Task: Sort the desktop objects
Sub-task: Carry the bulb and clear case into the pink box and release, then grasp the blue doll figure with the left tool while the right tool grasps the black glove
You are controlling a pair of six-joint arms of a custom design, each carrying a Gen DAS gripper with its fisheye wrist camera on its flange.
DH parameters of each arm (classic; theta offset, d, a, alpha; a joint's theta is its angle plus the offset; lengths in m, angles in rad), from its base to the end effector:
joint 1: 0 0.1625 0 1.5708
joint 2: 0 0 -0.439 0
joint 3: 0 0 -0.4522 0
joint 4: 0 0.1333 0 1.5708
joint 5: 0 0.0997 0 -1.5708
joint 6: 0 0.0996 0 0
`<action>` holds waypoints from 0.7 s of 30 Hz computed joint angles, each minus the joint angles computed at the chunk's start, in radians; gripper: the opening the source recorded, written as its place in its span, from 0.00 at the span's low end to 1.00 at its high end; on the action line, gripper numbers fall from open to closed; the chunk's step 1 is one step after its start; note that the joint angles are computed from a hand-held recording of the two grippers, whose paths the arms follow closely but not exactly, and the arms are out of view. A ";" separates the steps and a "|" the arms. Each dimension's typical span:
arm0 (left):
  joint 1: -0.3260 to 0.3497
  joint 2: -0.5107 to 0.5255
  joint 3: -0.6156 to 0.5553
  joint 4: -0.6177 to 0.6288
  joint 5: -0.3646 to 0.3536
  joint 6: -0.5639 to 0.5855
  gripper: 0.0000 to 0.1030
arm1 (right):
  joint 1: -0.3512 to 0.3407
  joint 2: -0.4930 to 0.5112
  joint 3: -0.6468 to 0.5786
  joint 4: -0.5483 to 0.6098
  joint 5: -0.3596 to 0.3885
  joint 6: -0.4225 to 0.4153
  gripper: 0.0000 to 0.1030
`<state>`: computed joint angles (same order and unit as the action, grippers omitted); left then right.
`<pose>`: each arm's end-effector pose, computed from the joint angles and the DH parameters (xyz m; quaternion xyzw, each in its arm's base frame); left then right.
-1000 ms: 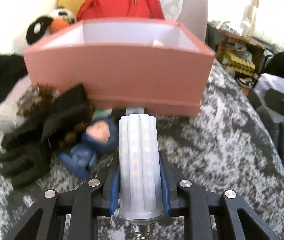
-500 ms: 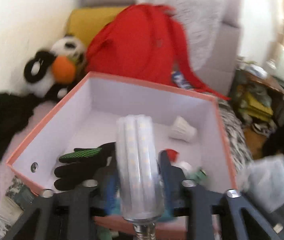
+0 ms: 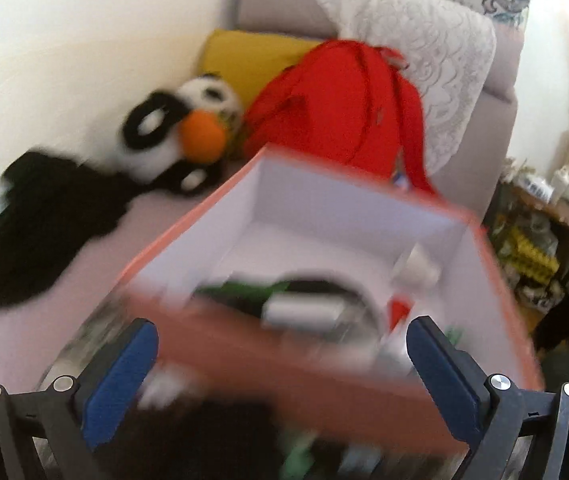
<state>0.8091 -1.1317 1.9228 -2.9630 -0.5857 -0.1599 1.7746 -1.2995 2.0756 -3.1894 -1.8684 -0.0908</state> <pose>-0.2699 -0.5964 0.2493 0.1157 0.8453 -0.4345 0.2886 0.2189 -0.5448 0.2797 0.0725 -0.9016 0.4114 0.1122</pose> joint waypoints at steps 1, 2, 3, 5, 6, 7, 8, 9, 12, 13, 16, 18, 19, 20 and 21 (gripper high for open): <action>-0.004 -0.037 0.049 0.048 0.017 -0.049 0.99 | -0.017 -0.035 0.053 -0.024 0.031 0.040 0.99; -0.008 -0.072 0.093 0.100 0.028 -0.100 0.99 | -0.033 -0.066 0.100 -0.039 0.058 0.076 0.99; -0.012 -0.106 0.131 0.153 0.028 -0.154 0.99 | -0.045 -0.082 0.130 -0.032 0.073 0.101 0.99; -0.021 -0.166 0.199 0.240 0.013 -0.251 0.99 | -0.069 -0.110 0.179 -0.006 0.100 0.146 0.99; -0.030 -0.179 0.228 0.247 0.014 -0.267 0.99 | -0.071 -0.109 0.174 0.044 0.091 0.154 0.98; -0.038 -0.192 0.257 0.255 0.015 -0.283 0.99 | -0.072 -0.106 0.169 0.082 0.085 0.160 0.94; -0.047 -0.197 0.280 0.260 0.020 -0.290 0.99 | -0.072 -0.103 0.167 0.091 0.087 0.154 0.93; -0.051 -0.183 0.287 0.252 0.033 -0.272 0.99 | -0.069 -0.100 0.167 0.092 0.084 0.146 0.92; -0.044 -0.113 0.269 0.217 0.054 -0.200 0.99 | -0.047 -0.109 0.186 0.061 0.054 0.111 0.92; -0.038 -0.090 0.257 0.211 0.059 -0.183 0.99 | -0.044 -0.120 0.194 0.062 0.048 0.103 0.92; -0.005 -0.032 0.198 0.228 0.033 -0.169 0.99 | -0.038 -0.147 0.219 0.055 0.022 0.093 0.92; 0.018 0.002 0.160 0.249 0.019 -0.166 0.99 | -0.041 -0.166 0.230 0.054 0.011 0.103 0.92; 0.028 0.020 0.142 0.259 0.019 -0.164 0.99 | -0.044 -0.175 0.233 0.056 0.011 0.111 0.92; 0.038 0.035 0.125 0.272 0.018 -0.164 0.99 | -0.047 -0.183 0.236 0.055 0.013 0.118 0.92; 0.049 0.046 0.114 0.290 0.015 -0.171 0.99 | -0.050 -0.192 0.241 0.049 0.015 0.125 0.92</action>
